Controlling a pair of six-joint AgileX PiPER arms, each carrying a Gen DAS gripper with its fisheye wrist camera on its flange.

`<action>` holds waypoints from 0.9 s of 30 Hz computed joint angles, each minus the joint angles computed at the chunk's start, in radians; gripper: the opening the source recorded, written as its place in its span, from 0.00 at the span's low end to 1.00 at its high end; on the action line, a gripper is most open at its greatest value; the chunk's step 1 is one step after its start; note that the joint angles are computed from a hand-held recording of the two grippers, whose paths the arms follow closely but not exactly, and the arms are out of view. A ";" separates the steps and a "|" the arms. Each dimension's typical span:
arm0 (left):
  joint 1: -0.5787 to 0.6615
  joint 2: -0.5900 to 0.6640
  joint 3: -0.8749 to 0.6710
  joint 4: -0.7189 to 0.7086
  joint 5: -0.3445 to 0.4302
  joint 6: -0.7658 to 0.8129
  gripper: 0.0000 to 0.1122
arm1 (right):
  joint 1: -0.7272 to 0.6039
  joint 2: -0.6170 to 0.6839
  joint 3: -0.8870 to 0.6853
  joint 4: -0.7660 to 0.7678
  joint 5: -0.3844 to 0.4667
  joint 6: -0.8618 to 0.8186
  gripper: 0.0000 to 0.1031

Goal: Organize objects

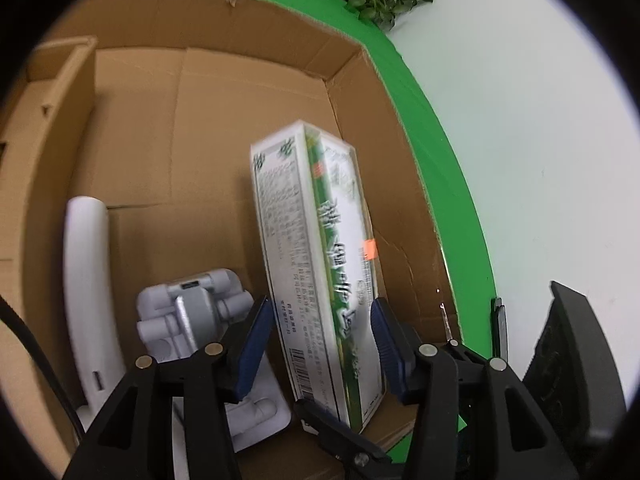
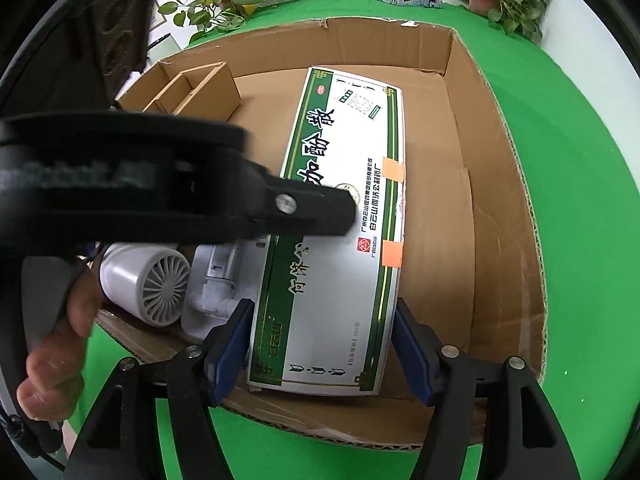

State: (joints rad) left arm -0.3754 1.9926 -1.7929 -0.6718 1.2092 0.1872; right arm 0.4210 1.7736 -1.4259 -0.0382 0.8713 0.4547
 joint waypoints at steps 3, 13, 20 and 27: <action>0.029 -0.052 0.039 -0.005 -0.014 0.046 0.44 | 0.014 -0.001 -0.006 -0.024 0.011 0.049 0.63; 0.024 -0.513 0.429 0.317 -0.438 0.030 0.55 | 0.128 -0.120 0.100 -0.321 -0.112 0.363 0.85; -0.057 -0.811 0.829 1.017 -0.840 -0.476 0.73 | 0.400 -0.178 0.259 -1.013 -0.067 1.063 0.99; -0.118 -0.724 0.965 1.552 -0.869 -1.162 0.73 | 0.465 -0.082 0.290 -1.185 -0.014 1.329 0.99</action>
State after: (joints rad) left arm -0.4935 1.2681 -0.8279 0.8800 0.3406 -0.9749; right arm 0.8863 1.6914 -1.1357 -1.2236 0.8576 1.7833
